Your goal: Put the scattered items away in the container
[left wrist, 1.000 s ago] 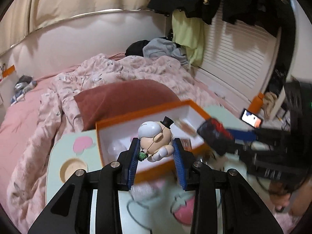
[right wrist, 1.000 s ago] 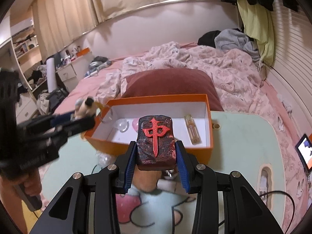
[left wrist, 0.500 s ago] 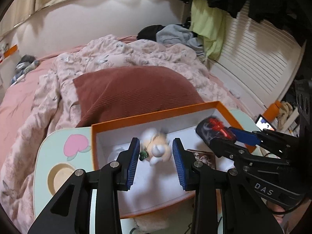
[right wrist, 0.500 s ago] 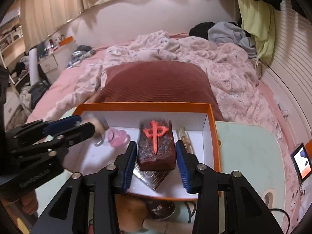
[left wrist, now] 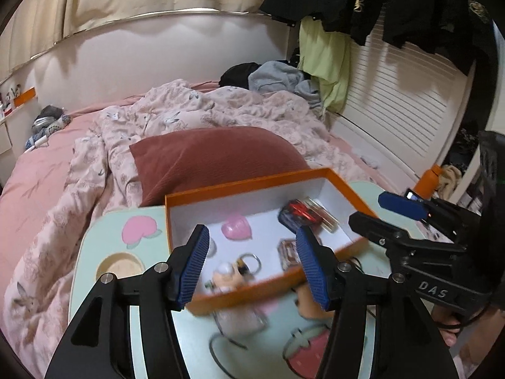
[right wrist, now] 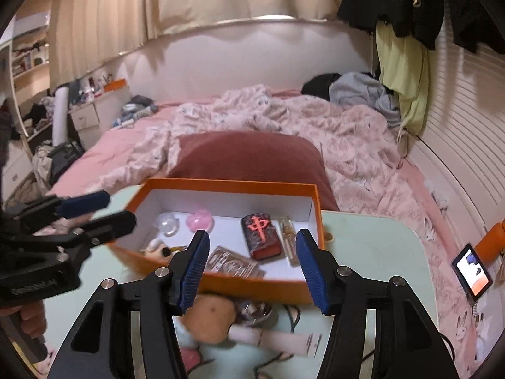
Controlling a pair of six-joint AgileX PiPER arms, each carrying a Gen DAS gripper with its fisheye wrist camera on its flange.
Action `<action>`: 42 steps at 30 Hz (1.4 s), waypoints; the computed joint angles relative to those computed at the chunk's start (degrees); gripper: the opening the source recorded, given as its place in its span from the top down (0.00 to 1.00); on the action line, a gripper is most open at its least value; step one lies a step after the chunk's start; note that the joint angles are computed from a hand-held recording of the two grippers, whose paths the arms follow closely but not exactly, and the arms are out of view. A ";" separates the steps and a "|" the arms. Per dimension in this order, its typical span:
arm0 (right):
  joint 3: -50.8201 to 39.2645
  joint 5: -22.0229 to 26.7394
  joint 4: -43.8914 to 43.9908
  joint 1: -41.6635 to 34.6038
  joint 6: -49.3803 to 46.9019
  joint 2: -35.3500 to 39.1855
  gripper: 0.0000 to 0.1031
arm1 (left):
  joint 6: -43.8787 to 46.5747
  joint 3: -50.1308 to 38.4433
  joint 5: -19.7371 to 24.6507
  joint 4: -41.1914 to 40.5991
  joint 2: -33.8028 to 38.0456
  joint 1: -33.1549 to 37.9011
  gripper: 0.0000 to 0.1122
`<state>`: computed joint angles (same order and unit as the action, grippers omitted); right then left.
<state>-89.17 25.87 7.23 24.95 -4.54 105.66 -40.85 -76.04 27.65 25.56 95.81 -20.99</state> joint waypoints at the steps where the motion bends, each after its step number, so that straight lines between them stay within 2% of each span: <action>1: 1.88 0.04 1.76 0.01 -1.52 -1.56 0.45 | -1.88 1.58 -0.30 1.09 -1.15 -0.66 0.48; 4: 6.08 3.11 5.92 -0.09 -5.40 -4.95 0.44 | -6.77 7.69 -2.61 3.10 -4.81 -2.53 0.47; 5: 7.46 4.30 5.94 0.06 -5.63 -5.85 0.44 | -7.94 9.72 -3.21 3.56 -5.67 -3.30 0.42; 7: 10.77 5.78 5.02 0.53 -5.76 -7.35 0.44 | -15.54 13.68 -2.83 9.13 -6.70 -6.08 0.39; 11: 17.77 4.45 -1.86 2.12 -0.11 -8.96 0.44 | -24.81 18.37 -3.11 14.83 -5.53 -9.18 0.39; 15: 20.11 5.36 -0.44 1.70 -0.18 -7.26 0.44 | -25.20 19.55 -4.02 12.12 -2.72 -8.84 0.39; 17: 21.46 4.03 -2.35 2.11 1.85 -7.25 0.43 | -27.98 19.92 -3.95 13.60 -2.12 -8.96 0.39; 20: 23.37 1.88 -5.98 3.18 5.66 -7.81 0.33 | -32.52 20.46 -3.67 17.48 -2.04 -9.85 0.38; 21: 23.97 1.02 -8.74 3.84 8.32 -7.74 0.23 | -34.05 20.71 -3.69 18.92 -2.03 -10.20 0.37; 22: 24.12 0.64 -11.86 4.58 11.44 -7.42 0.13 | -35.67 20.91 -3.64 20.53 -1.84 -10.66 0.28; 23: 24.17 0.37 -13.21 4.95 13.04 -7.15 0.09 | -36.24 20.65 -3.17 21.33 -1.24 -11.15 0.13; 24: 24.19 0.25 -12.58 4.91 12.51 -7.01 0.08 | -35.99 19.94 -2.00 21.39 -0.41 -11.65 0.10; 27: 23.88 0.50 -12.35 4.88 12.06 -6.77 0.05 | -34.13 16.33 4.18 20.98 2.51 -13.95 0.09; 42: 23.17 1.34 -11.33 4.51 10.80 -6.70 0.03 | -34.82 16.66 3.68 21.62 2.48 -13.96 0.09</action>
<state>-66.00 27.22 -4.10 29.46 6.25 98.96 -75.67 -59.38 31.33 47.17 98.29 -34.94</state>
